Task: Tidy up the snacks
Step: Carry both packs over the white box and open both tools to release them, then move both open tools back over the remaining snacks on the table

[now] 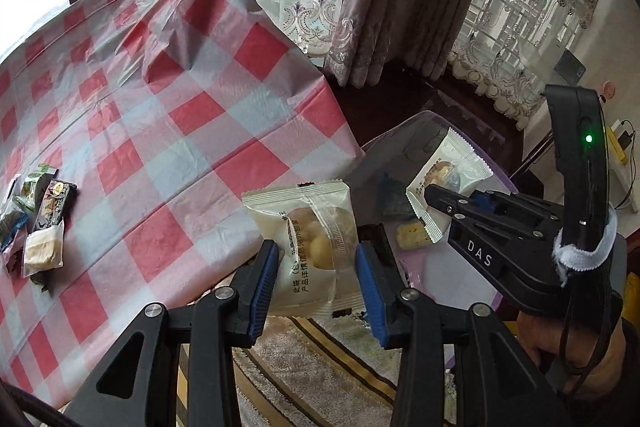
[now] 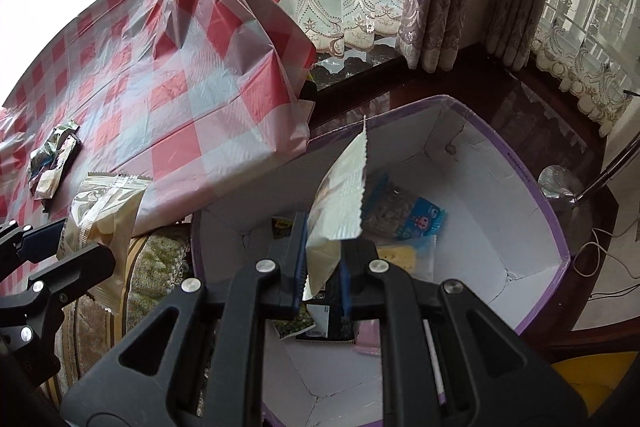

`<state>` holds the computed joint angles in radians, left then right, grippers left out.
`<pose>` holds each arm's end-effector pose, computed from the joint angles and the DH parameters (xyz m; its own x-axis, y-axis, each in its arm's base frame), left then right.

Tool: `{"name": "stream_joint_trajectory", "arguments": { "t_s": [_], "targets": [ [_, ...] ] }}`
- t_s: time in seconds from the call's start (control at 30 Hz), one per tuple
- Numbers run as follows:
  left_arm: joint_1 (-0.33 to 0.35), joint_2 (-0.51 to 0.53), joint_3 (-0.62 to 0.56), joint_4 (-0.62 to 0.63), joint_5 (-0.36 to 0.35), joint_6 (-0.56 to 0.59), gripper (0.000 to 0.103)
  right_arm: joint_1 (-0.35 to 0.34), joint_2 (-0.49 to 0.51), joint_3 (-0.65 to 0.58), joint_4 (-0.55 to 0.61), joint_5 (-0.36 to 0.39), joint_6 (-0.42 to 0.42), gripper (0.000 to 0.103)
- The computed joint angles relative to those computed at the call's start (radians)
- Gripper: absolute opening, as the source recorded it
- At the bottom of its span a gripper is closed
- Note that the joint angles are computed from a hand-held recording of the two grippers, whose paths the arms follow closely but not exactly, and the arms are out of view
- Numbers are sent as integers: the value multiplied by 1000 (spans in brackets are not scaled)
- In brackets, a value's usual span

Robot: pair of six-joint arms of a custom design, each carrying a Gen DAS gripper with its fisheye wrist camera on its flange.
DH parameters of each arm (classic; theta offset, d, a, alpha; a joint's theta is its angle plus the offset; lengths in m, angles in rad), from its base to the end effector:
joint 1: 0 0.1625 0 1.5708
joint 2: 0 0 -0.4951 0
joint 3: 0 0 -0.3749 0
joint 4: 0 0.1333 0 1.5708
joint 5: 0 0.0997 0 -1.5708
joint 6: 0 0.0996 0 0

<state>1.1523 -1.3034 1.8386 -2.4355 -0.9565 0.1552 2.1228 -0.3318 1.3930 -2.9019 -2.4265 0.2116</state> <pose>-0.0590 -0.6019 0.4040 -0.7531 0.2934 -0.5888 0.5070 0.8292 -0.2354 0.4504 -0.6205 -0.0398 -0.7552 0.0038 0.6555 -0.3547 0.8386 -0.4135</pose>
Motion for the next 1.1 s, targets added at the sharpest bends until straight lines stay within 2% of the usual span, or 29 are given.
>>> {"name": "stream_joint_trajectory", "arguments": {
  "t_s": [0.23, 0.3, 0.4, 0.53, 0.7, 0.8, 0.97, 1.1],
  "targets": [
    [-5, 20, -12, 48, -55, -4, 45, -11, -19, 18, 22, -38, 55, 21],
    [-9, 24, -9, 50, -45, -4, 59, -13, -22, 20, 31, -39, 68, 34],
    [-13, 21, -2, 33, -23, -12, 64, -12, -20, 16, 26, -45, 74, 57],
    [-16, 15, 9, -18, 59, -29, 65, -6, -13, 3, 21, -27, 58, 60],
    [-8, 4, 21, -114, 212, -44, 66, 12, 11, -40, 35, 4, 33, 63],
    [5, -7, 20, -155, 276, -69, 66, 27, 33, -80, 52, 25, 7, 64],
    [32, -35, 11, -192, 317, -100, 66, 54, 79, -165, 94, 58, -38, 65],
    [48, -52, 14, -241, 360, -74, 66, 76, 121, -245, 137, 86, -77, 66]
  ]
}}
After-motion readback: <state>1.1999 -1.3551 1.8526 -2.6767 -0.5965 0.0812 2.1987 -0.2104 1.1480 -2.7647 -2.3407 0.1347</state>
